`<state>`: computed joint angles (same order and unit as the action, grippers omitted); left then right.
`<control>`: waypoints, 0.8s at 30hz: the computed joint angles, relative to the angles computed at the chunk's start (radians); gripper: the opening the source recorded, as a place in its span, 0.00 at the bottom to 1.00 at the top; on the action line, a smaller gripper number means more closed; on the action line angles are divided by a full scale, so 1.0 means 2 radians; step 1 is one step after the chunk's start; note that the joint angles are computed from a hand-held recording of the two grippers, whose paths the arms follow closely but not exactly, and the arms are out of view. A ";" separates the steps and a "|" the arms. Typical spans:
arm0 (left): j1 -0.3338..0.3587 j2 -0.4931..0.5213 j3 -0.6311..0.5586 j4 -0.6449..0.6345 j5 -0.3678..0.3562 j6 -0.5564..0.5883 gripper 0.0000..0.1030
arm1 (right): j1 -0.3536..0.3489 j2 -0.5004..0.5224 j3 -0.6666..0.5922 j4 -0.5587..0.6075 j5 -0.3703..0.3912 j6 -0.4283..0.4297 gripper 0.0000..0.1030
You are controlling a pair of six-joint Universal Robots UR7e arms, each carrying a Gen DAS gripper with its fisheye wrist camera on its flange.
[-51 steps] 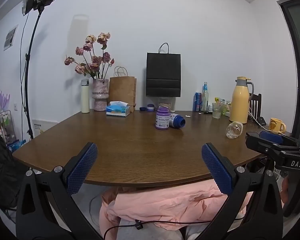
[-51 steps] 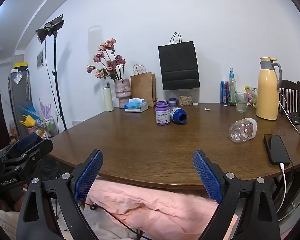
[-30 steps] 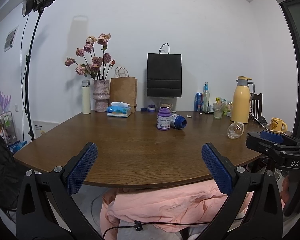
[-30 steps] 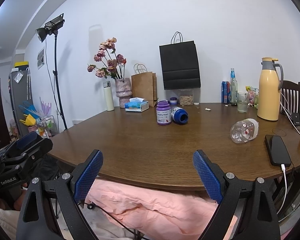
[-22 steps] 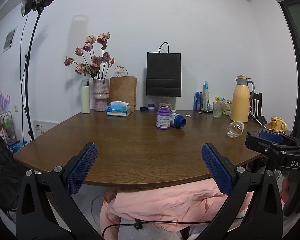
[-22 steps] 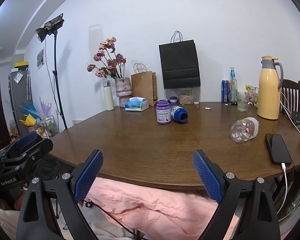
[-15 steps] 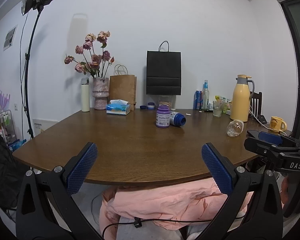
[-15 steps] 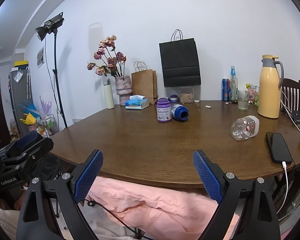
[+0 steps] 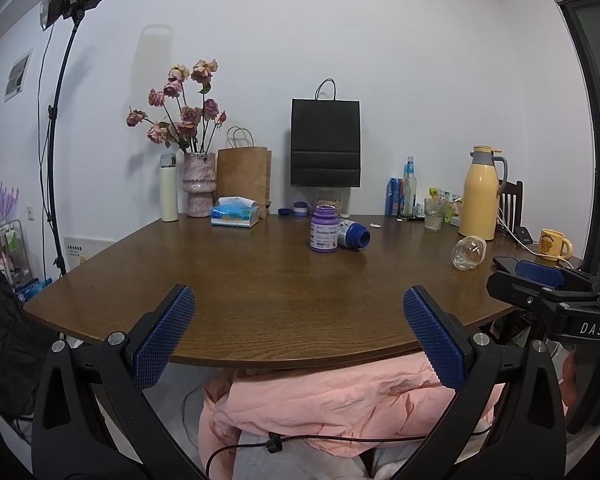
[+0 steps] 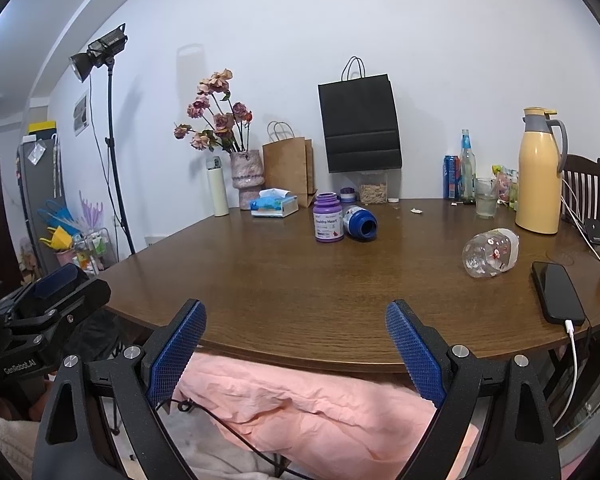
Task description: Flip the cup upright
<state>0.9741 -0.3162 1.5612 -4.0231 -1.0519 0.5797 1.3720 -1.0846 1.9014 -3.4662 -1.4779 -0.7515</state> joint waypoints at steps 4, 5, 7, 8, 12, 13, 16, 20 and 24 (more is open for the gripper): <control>0.000 -0.001 0.002 -0.001 -0.001 0.000 1.00 | 0.001 -0.001 -0.004 0.008 -0.006 -0.002 0.92; 0.000 0.000 0.000 -0.001 0.001 0.000 1.00 | 0.000 0.000 -0.004 0.005 -0.004 -0.002 0.92; 0.001 0.000 0.000 0.002 0.000 -0.002 1.00 | -0.003 0.002 -0.003 -0.004 0.004 -0.003 0.92; 0.001 0.001 -0.002 0.001 0.000 0.001 1.00 | -0.005 0.004 -0.002 -0.010 0.010 -0.004 0.92; 0.006 0.016 -0.031 -0.005 0.004 0.010 1.00 | -0.010 0.012 -0.002 -0.027 0.020 -0.011 0.92; 0.009 0.019 -0.043 0.002 0.002 0.007 1.00 | -0.009 0.019 -0.006 -0.039 0.014 -0.019 0.92; 0.016 0.030 -0.082 0.029 0.000 0.012 1.00 | -0.008 0.040 -0.032 -0.055 0.001 -0.033 0.92; 0.023 0.059 -0.169 0.087 0.012 0.024 1.00 | 0.003 0.073 -0.106 -0.023 -0.027 -0.019 0.92; 0.032 0.093 -0.285 0.224 0.026 0.007 1.00 | 0.013 0.117 -0.227 0.090 -0.054 -0.011 0.92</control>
<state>1.0372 -0.1303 0.9917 -3.5746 -0.9994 0.5935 1.3980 -0.8505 1.4477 -3.2854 -1.5861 -0.7734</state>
